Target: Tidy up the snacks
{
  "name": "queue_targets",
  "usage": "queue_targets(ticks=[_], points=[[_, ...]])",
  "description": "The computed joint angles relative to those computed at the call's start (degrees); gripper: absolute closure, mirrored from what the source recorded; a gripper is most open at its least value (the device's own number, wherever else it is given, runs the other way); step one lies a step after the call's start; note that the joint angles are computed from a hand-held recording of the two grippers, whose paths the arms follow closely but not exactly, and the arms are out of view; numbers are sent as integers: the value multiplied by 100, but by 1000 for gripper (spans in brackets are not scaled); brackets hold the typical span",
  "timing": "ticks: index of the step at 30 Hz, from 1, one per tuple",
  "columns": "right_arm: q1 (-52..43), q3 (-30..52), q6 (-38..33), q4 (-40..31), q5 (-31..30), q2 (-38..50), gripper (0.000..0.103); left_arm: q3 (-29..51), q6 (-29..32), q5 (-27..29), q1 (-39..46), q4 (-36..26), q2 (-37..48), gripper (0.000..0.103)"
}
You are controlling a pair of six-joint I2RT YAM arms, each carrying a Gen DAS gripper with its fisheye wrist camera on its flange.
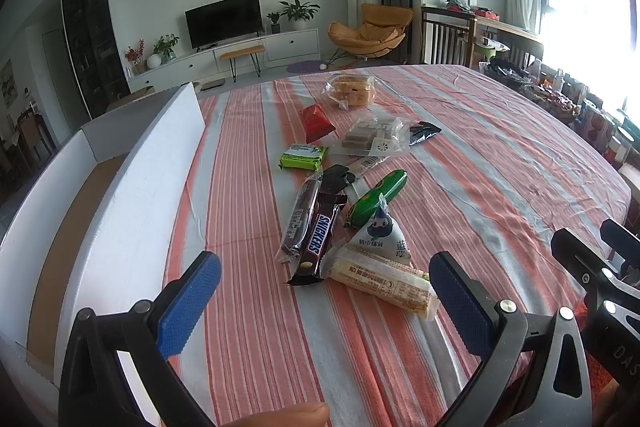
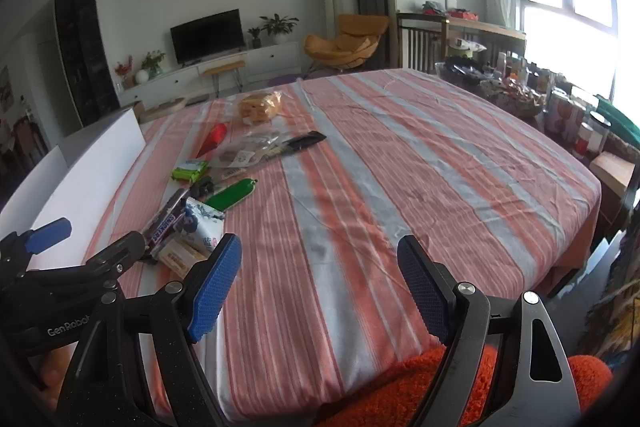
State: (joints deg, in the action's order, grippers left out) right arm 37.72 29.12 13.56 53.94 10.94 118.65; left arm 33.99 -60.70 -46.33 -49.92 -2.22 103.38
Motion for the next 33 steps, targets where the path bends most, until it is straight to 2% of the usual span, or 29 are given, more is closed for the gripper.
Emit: queue_targets(ticks=[33], points=[[78,-8,1,65,91,43,20,-89,43,69,48,151,23,0]])
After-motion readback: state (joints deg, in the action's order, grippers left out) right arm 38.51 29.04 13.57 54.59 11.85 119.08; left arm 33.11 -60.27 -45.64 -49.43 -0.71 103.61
